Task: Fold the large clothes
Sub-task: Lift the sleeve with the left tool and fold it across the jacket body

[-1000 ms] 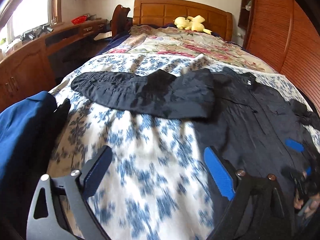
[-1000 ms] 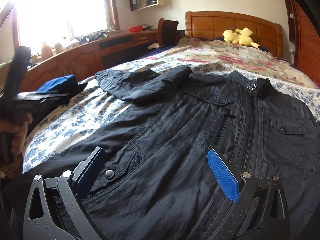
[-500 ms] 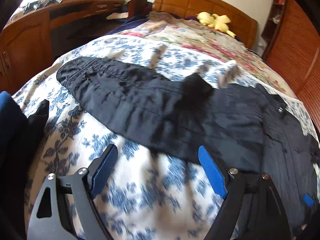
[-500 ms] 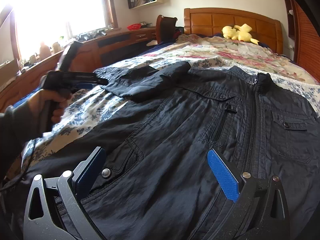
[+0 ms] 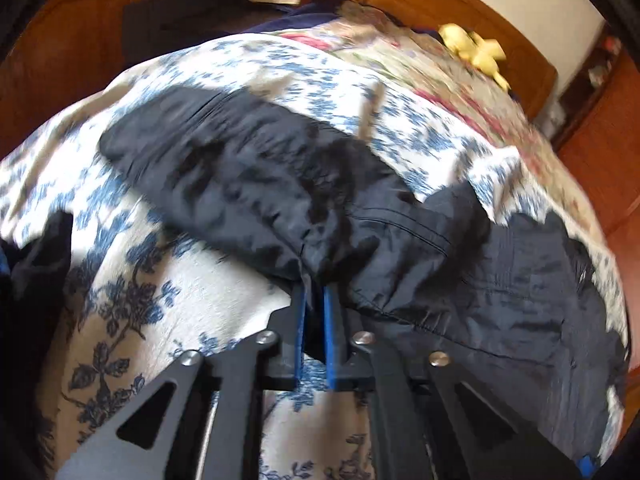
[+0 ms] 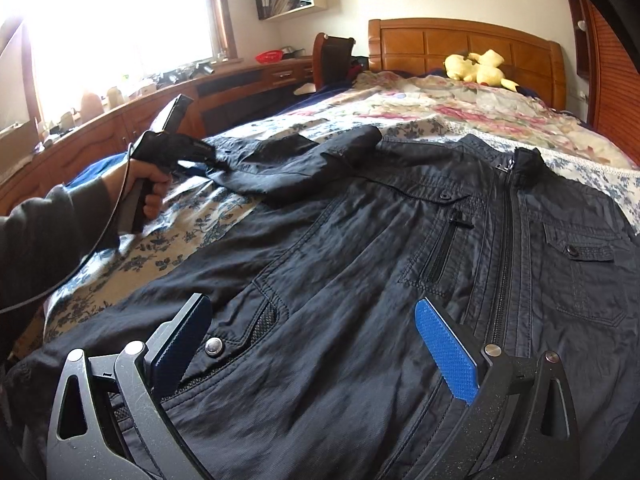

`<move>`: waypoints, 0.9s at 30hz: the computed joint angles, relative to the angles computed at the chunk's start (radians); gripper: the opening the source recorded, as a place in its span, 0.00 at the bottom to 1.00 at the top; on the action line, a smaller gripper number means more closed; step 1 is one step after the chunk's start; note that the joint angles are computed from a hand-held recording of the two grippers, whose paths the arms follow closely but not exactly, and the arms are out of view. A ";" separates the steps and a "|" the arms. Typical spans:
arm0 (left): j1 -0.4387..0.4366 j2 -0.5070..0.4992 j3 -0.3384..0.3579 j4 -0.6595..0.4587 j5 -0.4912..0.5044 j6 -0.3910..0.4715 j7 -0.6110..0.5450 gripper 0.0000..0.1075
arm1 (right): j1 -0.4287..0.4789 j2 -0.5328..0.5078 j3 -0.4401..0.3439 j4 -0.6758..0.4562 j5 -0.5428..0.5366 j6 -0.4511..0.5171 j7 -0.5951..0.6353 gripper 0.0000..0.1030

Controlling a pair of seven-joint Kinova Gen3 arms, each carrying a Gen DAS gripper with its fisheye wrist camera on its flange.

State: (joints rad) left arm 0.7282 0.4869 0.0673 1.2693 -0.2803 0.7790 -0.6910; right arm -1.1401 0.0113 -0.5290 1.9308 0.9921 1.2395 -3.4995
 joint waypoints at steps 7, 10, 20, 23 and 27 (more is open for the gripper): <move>0.172 -0.018 -0.001 -0.171 -0.173 0.159 -0.027 0.00 | -0.019 0.005 -0.003 -0.007 0.012 0.031 -0.011 1.00; 0.253 -0.006 0.017 -0.269 -0.223 0.244 -0.074 0.00 | -0.033 0.006 -0.015 -0.009 0.029 0.074 -0.037 1.00; 0.466 0.048 -0.005 -0.442 -0.292 0.417 -0.137 0.00 | -0.118 0.010 -0.050 -0.073 0.066 0.284 0.012 1.00; 0.502 0.035 -0.006 -0.401 -0.307 0.402 -0.125 0.03 | -0.130 -0.003 -0.058 -0.075 0.075 0.342 0.000 1.00; 0.536 0.002 -0.006 -0.329 -0.332 0.387 -0.042 0.14 | -0.120 -0.035 -0.072 -0.063 0.076 0.371 -0.013 1.00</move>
